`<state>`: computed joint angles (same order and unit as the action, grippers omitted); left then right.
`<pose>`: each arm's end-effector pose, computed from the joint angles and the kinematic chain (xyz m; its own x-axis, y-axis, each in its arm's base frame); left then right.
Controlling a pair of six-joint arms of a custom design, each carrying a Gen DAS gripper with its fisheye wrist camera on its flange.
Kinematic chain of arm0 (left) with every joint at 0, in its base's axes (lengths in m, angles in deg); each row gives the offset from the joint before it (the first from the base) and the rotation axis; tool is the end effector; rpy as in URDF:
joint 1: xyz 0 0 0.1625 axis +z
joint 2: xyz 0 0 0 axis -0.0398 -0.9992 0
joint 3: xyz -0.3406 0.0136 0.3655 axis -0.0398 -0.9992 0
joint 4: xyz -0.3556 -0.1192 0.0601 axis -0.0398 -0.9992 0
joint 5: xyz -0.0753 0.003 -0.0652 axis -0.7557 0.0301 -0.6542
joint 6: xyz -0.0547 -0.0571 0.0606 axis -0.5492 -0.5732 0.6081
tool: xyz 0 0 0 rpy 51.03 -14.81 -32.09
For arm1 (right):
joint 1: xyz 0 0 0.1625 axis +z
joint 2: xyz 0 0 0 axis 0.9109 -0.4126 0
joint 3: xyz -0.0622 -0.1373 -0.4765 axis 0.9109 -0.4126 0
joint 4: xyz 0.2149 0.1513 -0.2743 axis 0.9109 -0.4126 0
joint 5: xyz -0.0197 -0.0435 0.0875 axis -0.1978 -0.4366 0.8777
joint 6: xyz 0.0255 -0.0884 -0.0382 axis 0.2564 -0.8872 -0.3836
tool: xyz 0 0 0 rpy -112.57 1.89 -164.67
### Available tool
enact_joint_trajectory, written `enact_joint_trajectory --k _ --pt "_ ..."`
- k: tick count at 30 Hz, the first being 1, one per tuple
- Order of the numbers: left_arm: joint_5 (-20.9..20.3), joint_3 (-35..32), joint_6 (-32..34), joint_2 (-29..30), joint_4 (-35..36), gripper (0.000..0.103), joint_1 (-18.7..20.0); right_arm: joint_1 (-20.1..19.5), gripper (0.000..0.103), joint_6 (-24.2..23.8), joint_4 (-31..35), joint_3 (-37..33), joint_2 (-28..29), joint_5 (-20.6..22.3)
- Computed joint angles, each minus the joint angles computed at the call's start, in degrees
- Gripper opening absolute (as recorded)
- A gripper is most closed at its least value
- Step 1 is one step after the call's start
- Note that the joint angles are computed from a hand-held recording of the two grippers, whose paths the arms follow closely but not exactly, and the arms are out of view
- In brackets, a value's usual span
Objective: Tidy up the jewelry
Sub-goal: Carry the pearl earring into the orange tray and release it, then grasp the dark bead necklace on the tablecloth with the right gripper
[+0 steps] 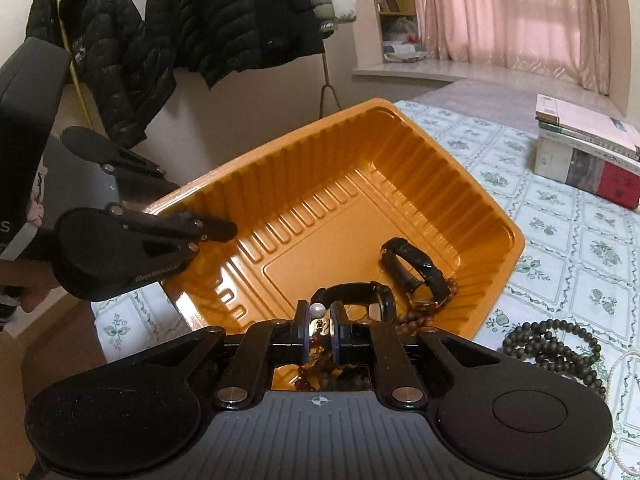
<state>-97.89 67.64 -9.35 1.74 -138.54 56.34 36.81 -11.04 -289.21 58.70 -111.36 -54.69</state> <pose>-0.2173 -0.6481 0.1964 -0.1923 0.5927 -0.7821 0.9031 0.4188 0.0953 0.2311 -0.5707 0.1292 -0.7960 -0.3244 0.5110 -0.5841 0.6333 -0.5078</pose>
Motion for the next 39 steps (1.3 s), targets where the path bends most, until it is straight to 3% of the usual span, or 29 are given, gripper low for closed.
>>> enact_joint_trajectory --k 8,10,12,28,34,39 --pt "0.0 0.0 -0.09 -0.01 0.06 0.004 0.0 0.06 0.014 1.79 4.56 -0.94 -0.63 0.73" --pt "0.05 0.01 -0.12 0.0 0.05 0.004 -0.02 0.02 0.034 1.92 3.64 -0.48 -0.66 0.07" --pt "0.01 0.02 -0.13 -0.01 -0.01 0.004 -0.02 -0.24 0.038 2.75 1.79 0.49 -0.96 -0.41" --pt "-0.06 0.39 -0.21 -0.12 -0.51 0.004 -0.3 -4.26 0.038 8.16 -16.66 12.45 -4.83 -13.59" --pt "-0.04 0.4 -0.3 -0.18 -0.43 0.004 -0.34 -4.86 0.038 7.81 -20.28 13.84 -4.79 -17.79" --pt "-0.13 0.34 -0.1 -0.26 -0.29 0.004 -0.3 -5.71 0.038 4.34 -20.63 13.57 -4.86 -17.47"
